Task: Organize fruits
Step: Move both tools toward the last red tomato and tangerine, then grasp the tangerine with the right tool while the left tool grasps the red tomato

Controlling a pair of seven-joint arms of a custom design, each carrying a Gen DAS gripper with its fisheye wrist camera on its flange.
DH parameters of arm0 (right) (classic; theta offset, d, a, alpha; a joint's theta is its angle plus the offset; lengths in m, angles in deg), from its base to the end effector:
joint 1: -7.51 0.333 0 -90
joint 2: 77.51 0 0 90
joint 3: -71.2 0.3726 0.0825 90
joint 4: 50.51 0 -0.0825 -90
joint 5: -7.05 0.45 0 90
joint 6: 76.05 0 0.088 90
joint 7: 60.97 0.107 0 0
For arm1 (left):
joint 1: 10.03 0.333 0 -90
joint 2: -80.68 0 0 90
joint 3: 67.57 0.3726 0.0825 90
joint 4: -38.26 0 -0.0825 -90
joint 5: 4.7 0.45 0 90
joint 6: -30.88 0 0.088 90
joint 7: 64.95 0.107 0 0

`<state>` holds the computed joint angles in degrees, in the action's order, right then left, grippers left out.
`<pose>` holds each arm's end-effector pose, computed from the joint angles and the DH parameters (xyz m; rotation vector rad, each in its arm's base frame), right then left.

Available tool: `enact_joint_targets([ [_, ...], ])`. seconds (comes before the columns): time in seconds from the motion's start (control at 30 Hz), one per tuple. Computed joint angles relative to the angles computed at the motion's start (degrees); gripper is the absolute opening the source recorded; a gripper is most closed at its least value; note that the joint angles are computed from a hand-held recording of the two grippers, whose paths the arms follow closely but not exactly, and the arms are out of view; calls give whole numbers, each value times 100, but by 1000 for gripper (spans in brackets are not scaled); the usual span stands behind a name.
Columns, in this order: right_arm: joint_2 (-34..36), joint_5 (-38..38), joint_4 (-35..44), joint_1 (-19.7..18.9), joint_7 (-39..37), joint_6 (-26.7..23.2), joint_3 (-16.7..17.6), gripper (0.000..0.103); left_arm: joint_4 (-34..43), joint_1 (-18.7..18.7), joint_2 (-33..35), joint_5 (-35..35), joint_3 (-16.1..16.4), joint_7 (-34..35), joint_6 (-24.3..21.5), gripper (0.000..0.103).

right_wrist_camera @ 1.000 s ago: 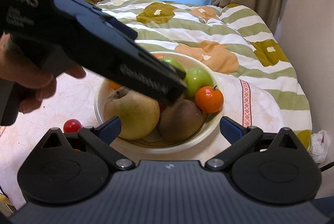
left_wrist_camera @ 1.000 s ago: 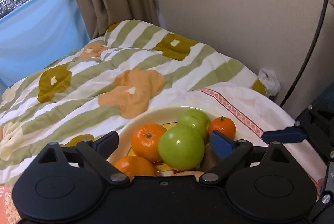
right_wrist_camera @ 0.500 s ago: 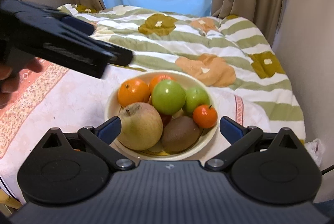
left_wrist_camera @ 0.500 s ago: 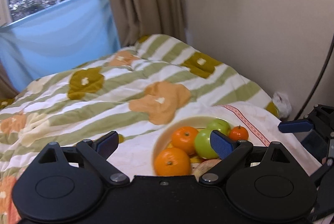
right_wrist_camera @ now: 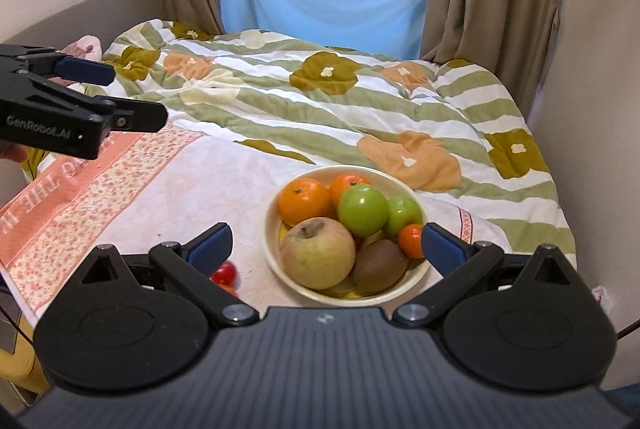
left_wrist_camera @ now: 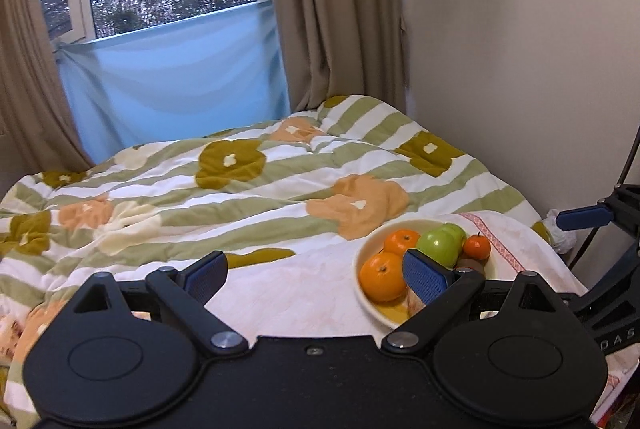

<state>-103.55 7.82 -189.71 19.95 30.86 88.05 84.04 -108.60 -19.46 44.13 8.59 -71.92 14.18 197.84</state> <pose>0.4446 0.2256 0.5976 -1.9765 1.2792 -0.6759 0.4156 -0.1230 0.6142 -1.3969 1.8141 -0.8866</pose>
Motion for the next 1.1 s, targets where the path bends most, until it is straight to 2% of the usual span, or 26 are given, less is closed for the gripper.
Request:
enact_joint_targets([
  [0.2,-286,102,-100,118,222,-282,92,103,-354,-39,-572,-60,131,46,-221,97],
  [0.33,-399,116,-180,142,459,-417,207,103,-509,-148,-755,-112,333,329,-379,97],
  [0.53,-447,-236,-317,-18,980,-428,574,103,-680,-650,-758,-412,1018,1396,-394,97],
  [0.67,-345,-457,-349,-82,1414,-423,798,103,-742,-1289,-660,-764,1775,2596,-348,96],
  [0.9,102,-953,-238,-178,2334,-332,1090,103,-481,-2906,-376,-1598,3508,4992,-640,92],
  [1.0,316,-1216,-185,-209,2773,-285,1162,103,-244,-3547,-164,-2001,4137,5854,-908,88],
  [1.1,487,-1523,-155,-206,3109,-267,1173,103,-56,-4041,92,-2336,4587,6610,-1021,83],
])
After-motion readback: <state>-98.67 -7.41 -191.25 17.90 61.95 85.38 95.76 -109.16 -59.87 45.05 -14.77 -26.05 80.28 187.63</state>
